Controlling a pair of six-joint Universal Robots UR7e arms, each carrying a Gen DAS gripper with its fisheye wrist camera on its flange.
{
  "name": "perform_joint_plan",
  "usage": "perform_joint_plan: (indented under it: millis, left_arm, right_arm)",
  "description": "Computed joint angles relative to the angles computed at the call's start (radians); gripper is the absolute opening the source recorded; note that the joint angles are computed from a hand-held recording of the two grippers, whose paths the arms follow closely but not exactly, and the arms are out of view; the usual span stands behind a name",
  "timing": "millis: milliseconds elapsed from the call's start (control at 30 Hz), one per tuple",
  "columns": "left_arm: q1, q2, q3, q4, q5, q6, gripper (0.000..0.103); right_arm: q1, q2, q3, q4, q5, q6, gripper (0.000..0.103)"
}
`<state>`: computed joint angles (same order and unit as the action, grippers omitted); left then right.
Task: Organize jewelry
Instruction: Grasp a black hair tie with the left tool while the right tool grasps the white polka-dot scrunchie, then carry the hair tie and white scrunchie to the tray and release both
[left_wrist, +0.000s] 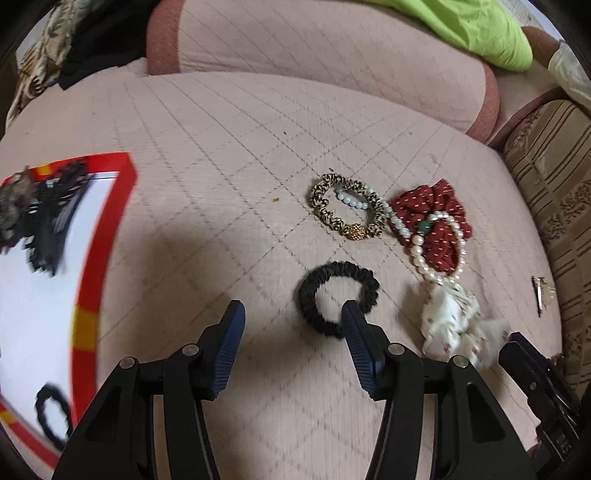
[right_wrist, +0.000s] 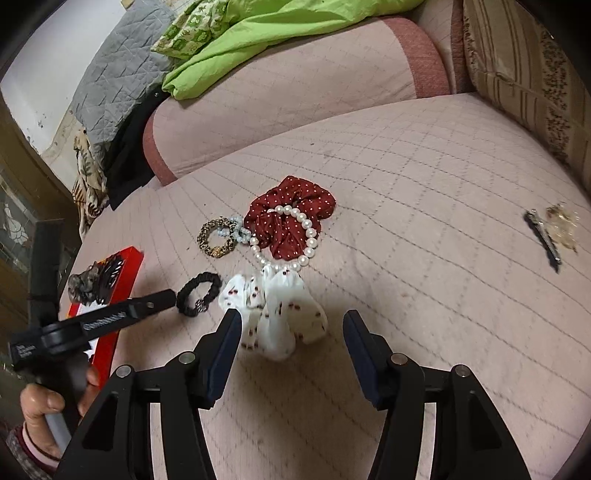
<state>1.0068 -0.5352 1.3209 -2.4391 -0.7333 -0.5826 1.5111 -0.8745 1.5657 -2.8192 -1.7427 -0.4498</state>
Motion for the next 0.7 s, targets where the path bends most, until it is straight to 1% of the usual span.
perform_joint_plan:
  millis: [67,133,267,333,367,400,433,500,533,633,700]
  left_arm:
    - [0.01,0.019,-0.026,0.009,-0.005,0.006,0.053]
    - [0.009,0.033,-0.034,-0.013,0.019,0.03,0.053]
    - [-0.002,0.064,-0.058,0.003,0.071,0.059,0.053]
    - [-0.012,0.082,-0.071,0.036,0.118,0.062,0.041]
    - [-0.02,0.09,-0.07,0.03,0.136,0.088,0.024]
    - [-0.023,0.093,-0.072,0.031,0.136,0.102,0.007]
    - [-0.026,0.093,-0.075,0.043,0.128,0.105,0.007]
    - [-0.031,0.08,-0.065,0.047,0.089,0.099,0.007]
    - [-0.034,0.07,-0.054,0.045,0.074,0.09,0.007]
    - [-0.05,0.033,-0.005,0.015,0.068,0.077,0.007]
    - [-0.068,-0.012,0.049,-0.013,0.058,0.063,0.007]
  right_arm:
    - [0.001,0.02,-0.022,0.012,-0.002,0.002,0.062]
    - [0.002,0.041,-0.041,0.023,-0.008,0.003,0.062]
    - [0.003,0.069,-0.059,0.024,-0.02,0.005,0.062]
    - [0.003,0.078,-0.066,0.027,-0.024,0.009,0.06]
    - [0.002,0.081,-0.066,0.025,-0.026,0.012,0.056]
    - [0.002,0.082,-0.064,0.024,-0.027,0.016,0.039]
    - [0.002,0.083,-0.066,0.035,-0.03,0.018,0.024]
    - [0.003,0.081,-0.064,0.047,-0.034,0.021,0.017]
    - [0.005,0.076,-0.058,0.042,-0.034,0.019,0.015]
    - [0.013,0.057,-0.036,0.022,-0.029,0.005,0.014]
    - [0.021,0.038,-0.015,0.005,-0.03,-0.011,0.014]
